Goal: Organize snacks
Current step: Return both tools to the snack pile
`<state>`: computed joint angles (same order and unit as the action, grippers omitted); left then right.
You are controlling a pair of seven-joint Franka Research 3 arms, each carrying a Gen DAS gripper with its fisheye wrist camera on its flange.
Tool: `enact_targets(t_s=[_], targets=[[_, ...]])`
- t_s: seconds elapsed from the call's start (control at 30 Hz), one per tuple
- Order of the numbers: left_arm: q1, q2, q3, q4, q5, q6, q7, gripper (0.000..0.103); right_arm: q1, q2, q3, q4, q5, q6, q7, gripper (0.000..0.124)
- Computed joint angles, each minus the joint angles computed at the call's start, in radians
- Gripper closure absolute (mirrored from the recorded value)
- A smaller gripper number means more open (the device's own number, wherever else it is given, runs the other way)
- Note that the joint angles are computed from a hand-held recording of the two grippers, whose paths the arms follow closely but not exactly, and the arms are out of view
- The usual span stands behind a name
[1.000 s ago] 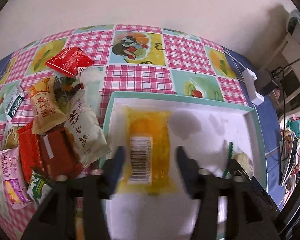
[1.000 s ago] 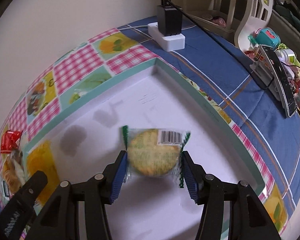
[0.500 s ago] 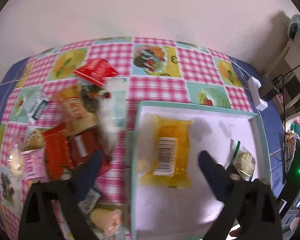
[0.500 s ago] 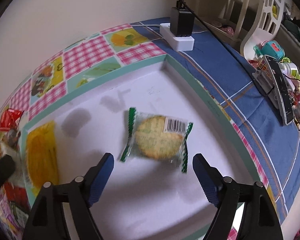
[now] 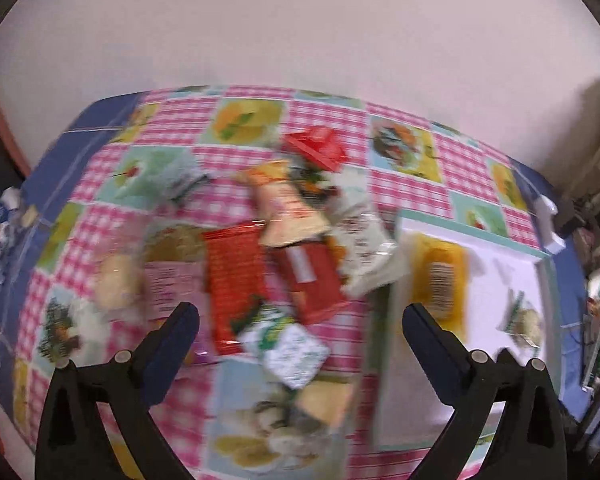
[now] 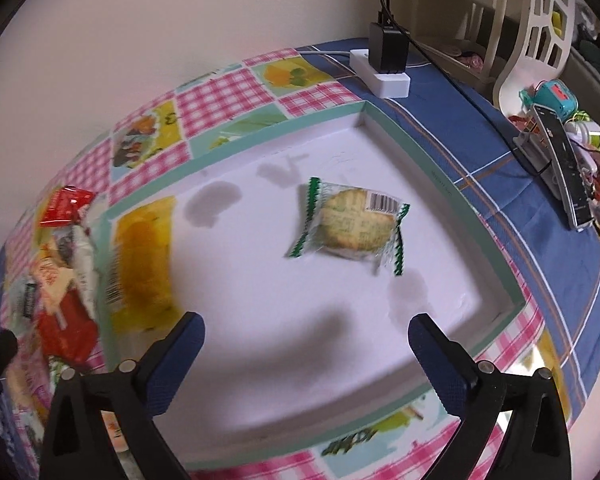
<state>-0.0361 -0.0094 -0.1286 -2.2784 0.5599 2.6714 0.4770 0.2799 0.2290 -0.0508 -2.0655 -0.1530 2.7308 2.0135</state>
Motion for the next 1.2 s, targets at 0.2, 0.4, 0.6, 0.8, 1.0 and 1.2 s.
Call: enact_targets(t_s=[0.2,0.4,0.6,0.8,1.0,1.2], targets=[[0.034,-0.070,0.010,-0.086,0.044,-0.020,-0.072,0.001,-0.034,-0.051,0.078,-0.056,0.179,0.043,-0.161,0.021],[0.066,-0.119,0.010,-0.151,0.092,0.008,-0.110,0.001,-0.023,-0.094,0.127,-0.124,0.367,0.153,-0.373,0.021],[0.076,-0.141,0.029,-0.189,-0.046,0.037,-0.031,0.001,-0.004,-0.096,0.148,-0.096,0.467,0.059,-0.481,0.021],[0.071,-0.161,0.046,-0.218,-0.226,0.072,0.144,0.001,0.009,-0.099,0.168,-0.101,0.590,0.087,-0.587,0.021],[0.142,-0.223,0.018,-0.270,-0.127,0.118,0.024,0.002,0.037,-0.106,0.171,-0.107,0.587,0.102,-0.630,0.021],[0.183,-0.269,0.015,-0.289,-0.067,0.048,-0.037,0.001,0.049,-0.108,0.191,-0.104,0.661,0.079,-0.714,0.021]])
